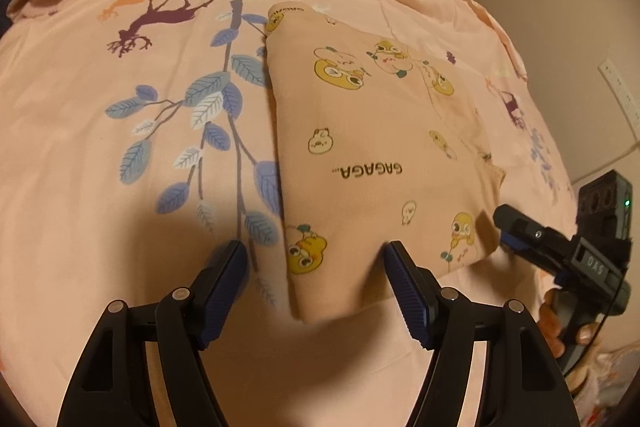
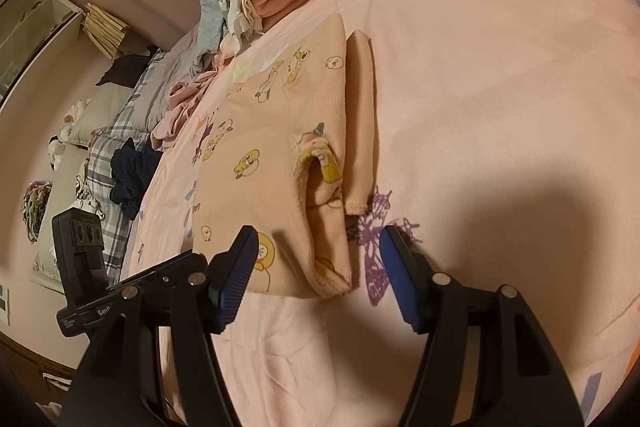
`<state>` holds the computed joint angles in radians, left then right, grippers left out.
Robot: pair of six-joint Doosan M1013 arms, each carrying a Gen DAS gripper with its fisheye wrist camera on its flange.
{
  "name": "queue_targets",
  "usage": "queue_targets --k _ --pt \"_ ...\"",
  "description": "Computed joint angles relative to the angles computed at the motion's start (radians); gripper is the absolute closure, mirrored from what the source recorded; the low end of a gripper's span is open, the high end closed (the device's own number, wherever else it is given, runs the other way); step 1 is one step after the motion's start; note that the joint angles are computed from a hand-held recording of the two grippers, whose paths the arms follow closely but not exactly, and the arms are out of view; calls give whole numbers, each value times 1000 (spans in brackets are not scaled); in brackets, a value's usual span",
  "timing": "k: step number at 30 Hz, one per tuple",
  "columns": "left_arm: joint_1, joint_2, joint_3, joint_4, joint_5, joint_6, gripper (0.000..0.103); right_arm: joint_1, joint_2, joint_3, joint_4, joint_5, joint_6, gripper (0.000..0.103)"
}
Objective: Fold small clothes
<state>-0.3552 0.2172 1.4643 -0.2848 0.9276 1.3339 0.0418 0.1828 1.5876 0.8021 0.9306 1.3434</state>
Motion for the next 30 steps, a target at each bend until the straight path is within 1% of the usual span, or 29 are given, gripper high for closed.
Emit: queue_targets --k 5,11,13,18,23,30 --pt "22 23 -23 -81 8 30 32 -4 25 -28 6 16 -3 38" --pt "53 49 -37 -227 -11 93 32 -3 56 -62 26 33 -14 36" --pt "58 59 -46 -258 -12 107 32 -4 67 -72 39 38 -18 36" --pt "56 81 -70 -266 -10 109 31 -10 93 -92 87 56 -35 36" --pt "61 97 -84 -286 -17 115 31 -7 113 -114 104 66 -51 36" --pt "56 123 -115 -278 -22 113 31 4 145 -146 130 43 -66 37"
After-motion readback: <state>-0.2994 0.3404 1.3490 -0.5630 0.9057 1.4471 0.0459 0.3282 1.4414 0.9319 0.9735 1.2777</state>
